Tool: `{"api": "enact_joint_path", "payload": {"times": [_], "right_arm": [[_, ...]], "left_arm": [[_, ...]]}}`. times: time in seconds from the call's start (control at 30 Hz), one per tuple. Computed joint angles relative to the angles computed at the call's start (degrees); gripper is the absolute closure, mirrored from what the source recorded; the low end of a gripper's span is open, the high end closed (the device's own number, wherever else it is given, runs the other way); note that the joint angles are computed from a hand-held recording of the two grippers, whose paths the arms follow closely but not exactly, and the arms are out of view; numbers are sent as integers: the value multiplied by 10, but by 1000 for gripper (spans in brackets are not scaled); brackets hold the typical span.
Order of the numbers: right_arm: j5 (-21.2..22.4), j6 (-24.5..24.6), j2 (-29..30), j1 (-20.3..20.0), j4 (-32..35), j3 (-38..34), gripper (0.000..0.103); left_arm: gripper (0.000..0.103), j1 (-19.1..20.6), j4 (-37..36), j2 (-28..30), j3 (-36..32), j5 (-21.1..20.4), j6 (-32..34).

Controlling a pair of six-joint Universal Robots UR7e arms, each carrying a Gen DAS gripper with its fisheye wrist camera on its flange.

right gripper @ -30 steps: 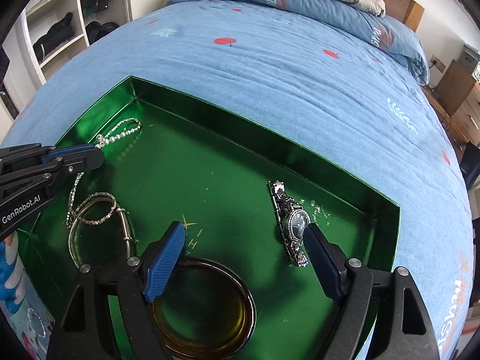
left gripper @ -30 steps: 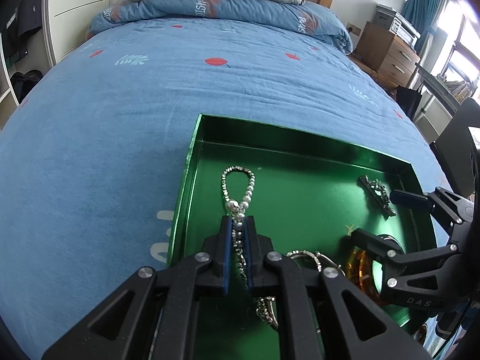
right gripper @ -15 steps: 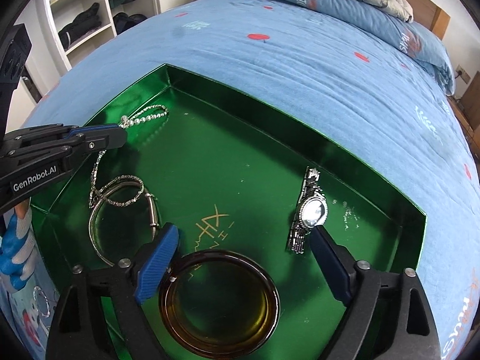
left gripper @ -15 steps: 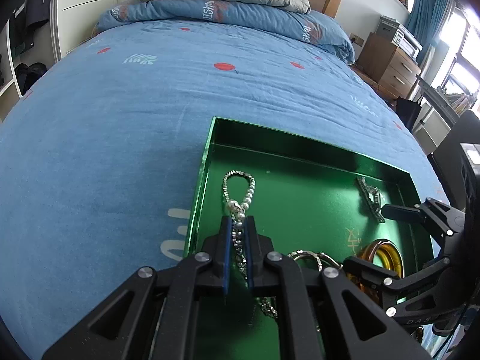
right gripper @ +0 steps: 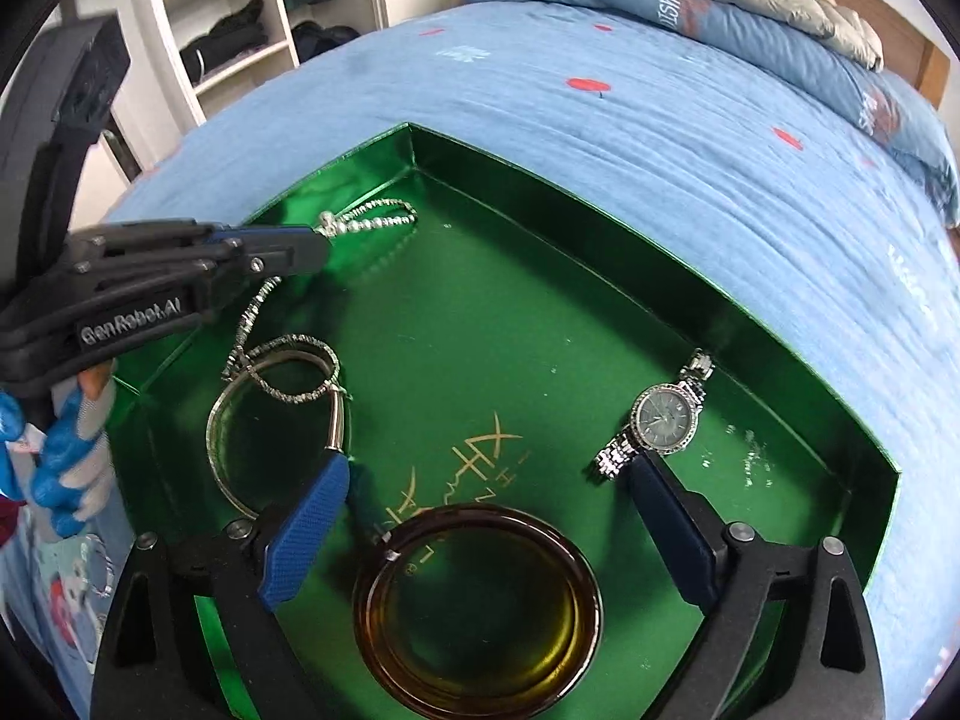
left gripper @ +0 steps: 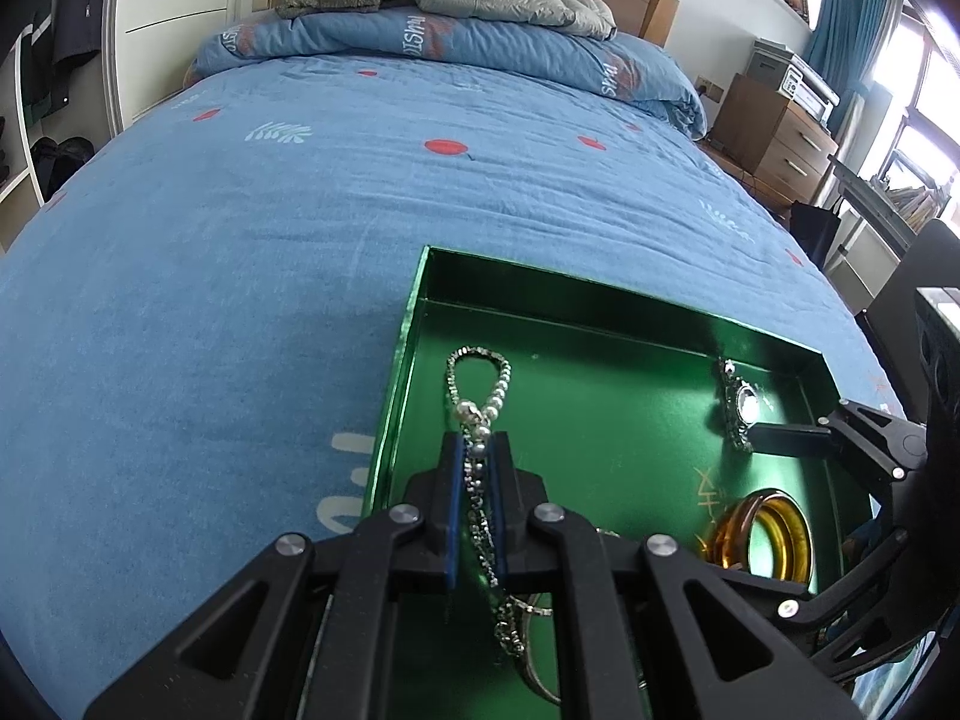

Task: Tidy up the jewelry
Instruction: 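Lower the silver bead necklace into the tray and open the left tool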

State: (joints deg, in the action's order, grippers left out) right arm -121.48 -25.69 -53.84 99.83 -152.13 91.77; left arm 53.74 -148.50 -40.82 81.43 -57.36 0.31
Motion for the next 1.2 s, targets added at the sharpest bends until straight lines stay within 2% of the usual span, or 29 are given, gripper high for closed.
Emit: {"api": "enact_joint_path", "payload": {"times": [0.17,0.53,0.6,0.73,0.83,0.93,1.0,1.07,1.2], "right_arm": [[68,21,-8,-12,14,-4,8],[127,51,-10,-10,35,-9,9],[164,61,-18,-9,33,-2,9],[179,70,-19,4,29,8,9],[168,78,-21,12,8,18,9],[135,84,-27,20,-7,24,9],[109,90,-36,23,-10,32,9],[80,101,-44,25,-12,35,9],[44,115,-60,27,-23,44,9]], "left_arm": [[95,1,-1,5,-5,0,10],[95,2,-1,8,-8,-1,14],[95,2,0,9,-9,-3,10],[95,1,-1,8,-8,0,4],[95,-1,8,7,-9,4,-7],[93,-2,44,3,-18,-8,-17],[89,-6,59,0,-19,-3,-9],[76,-8,77,-4,-22,-11,-5],[71,-15,111,-17,-26,-18,-7]]}}
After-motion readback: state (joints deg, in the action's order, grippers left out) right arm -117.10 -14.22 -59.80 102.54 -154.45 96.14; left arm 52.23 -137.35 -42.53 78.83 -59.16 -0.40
